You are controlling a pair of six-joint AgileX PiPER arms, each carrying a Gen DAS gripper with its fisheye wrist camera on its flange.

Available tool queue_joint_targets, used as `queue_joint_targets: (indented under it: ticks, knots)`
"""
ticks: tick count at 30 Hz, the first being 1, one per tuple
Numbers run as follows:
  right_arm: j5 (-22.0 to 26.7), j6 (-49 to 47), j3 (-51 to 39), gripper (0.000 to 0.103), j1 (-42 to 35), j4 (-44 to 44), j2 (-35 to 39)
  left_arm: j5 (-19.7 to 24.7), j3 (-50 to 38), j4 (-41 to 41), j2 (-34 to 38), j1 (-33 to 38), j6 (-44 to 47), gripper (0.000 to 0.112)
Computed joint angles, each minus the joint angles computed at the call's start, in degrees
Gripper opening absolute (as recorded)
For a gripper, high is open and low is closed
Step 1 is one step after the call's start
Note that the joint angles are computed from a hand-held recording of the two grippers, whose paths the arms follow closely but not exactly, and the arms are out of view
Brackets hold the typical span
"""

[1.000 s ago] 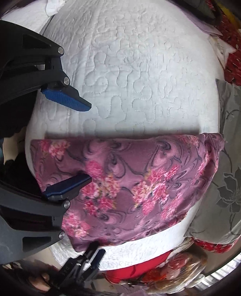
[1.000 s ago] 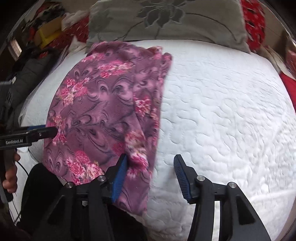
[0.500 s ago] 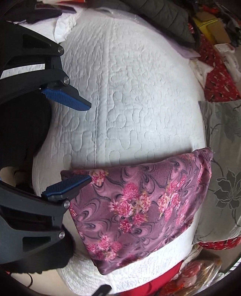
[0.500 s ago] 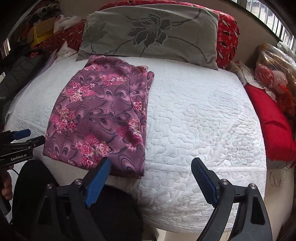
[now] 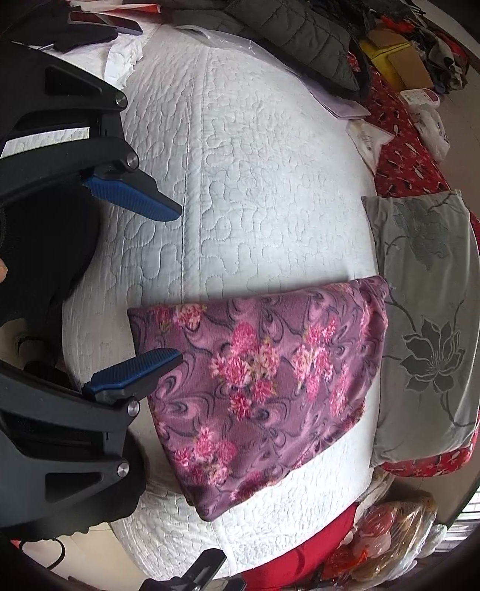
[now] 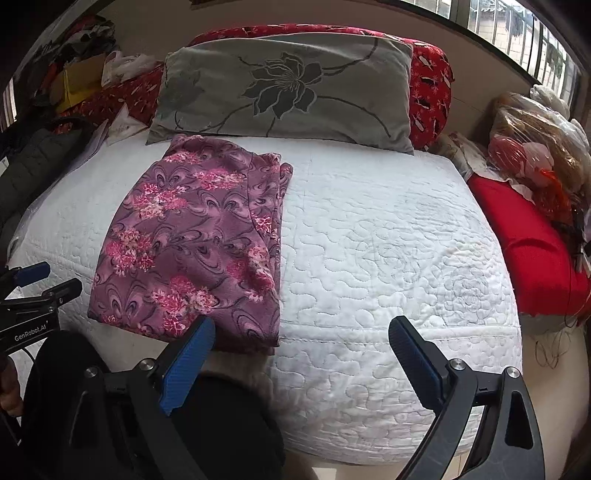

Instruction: Fold small clothes

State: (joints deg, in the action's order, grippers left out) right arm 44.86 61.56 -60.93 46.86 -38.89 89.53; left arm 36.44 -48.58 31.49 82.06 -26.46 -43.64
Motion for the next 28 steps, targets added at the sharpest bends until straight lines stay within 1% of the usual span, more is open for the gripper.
queue_joint_targets:
  ticks: [3, 11, 17, 23, 28]
  knots:
    - [-0.12, 1.29, 0.95, 0.097, 0.13, -0.29, -0.83, 0.36, -0.22, -0.49, -0.24, -0.93, 0.15, 0.071]
    - [-1.73, 1.1, 2.6, 0.097, -0.85, 2.05, -1.8, 0.17, -0.47, -2.8, -1.08, -2.6, 2.0, 0.071]
    - [-2.06, 1.17, 2.63, 0.097, -1.11, 2.65, -1.71, 0.33, -1.38, -6.53, -0.9, -2.95, 5.44, 0.071]
    - [-2.37, 0.57, 2.69, 0.097, -1.9, 3.77, -1.8, 0.53, -1.92, -6.75, -1.69, -4.33, 4.86, 0.072]
    - [-2.02, 0.72, 2.79, 0.097, -2.13, 3.91, -2.11, 1.51, -2.22, -5.32, -1.43, -5.62, 3.34, 0.073]
